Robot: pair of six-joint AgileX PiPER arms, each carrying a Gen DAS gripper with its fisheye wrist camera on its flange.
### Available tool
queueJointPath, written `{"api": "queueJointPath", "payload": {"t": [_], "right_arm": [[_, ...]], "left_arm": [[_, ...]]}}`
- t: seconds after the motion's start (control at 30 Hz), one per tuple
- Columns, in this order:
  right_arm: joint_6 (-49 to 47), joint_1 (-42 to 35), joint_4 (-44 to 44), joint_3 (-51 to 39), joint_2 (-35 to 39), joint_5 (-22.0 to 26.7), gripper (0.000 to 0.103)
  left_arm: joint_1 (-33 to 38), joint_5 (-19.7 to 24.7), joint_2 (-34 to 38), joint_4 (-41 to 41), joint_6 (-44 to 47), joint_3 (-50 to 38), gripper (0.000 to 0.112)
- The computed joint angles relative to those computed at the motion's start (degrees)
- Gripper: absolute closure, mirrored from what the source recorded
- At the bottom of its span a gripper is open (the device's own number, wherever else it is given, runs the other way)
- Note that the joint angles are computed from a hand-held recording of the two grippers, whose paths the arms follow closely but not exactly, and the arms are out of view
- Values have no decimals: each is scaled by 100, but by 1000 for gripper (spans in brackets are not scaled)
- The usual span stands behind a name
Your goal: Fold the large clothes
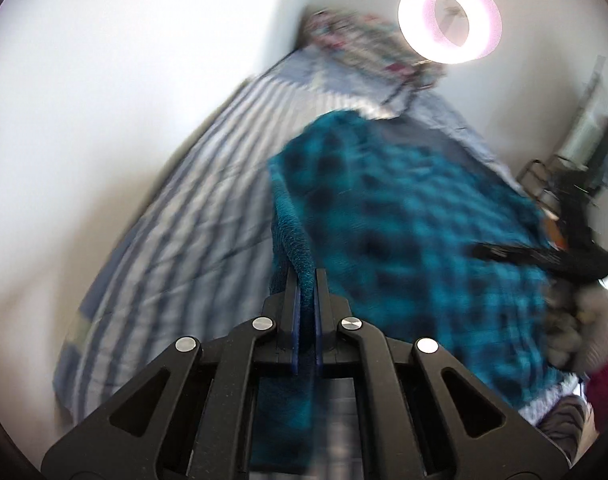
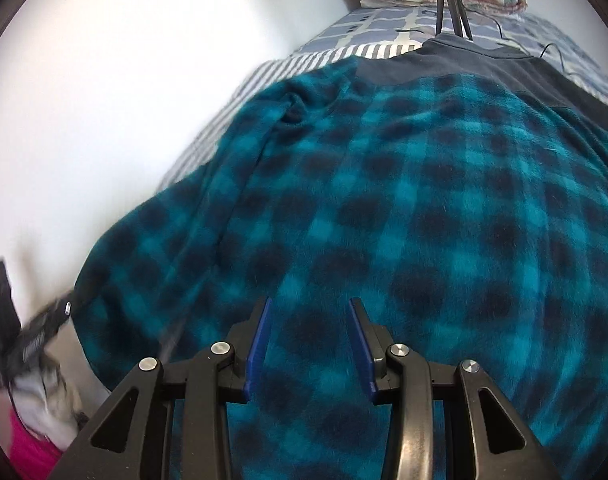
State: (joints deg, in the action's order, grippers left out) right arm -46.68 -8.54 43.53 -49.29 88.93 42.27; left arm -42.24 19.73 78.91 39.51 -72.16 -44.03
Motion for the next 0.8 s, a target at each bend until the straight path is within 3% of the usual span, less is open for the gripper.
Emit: {"api": "queueJointPath", "payload": {"t": [0.17, 0.3, 0.5, 0.7, 0.77, 0.8], "right_arm": [[237, -153, 246, -1266, 770, 632, 62], [986, 146, -93, -2668, 1549, 874, 62], [1908, 714, -510, -4826, 2789, 1539, 61], [2765, 1122, -1178, -6723, 3909, 2119, 58], [3102, 1343, -1912, -7038, 4113, 2120, 71], [3252, 1400, -2208, -7150, 4202, 2136, 93]], "left_arm": [[-913, 175, 131, 718, -439, -465, 110], [-1354, 53, 473, 679, -180, -811, 110], [-1436, -361, 1198, -598, 1218, -1264, 110], [-1679, -306, 1562, -1086, 1913, -1628, 110], [-1727, -283, 1688, -1144, 2023, -1716, 110], [-1731, -297, 1723, -1173, 2059, -1711, 110]]}}
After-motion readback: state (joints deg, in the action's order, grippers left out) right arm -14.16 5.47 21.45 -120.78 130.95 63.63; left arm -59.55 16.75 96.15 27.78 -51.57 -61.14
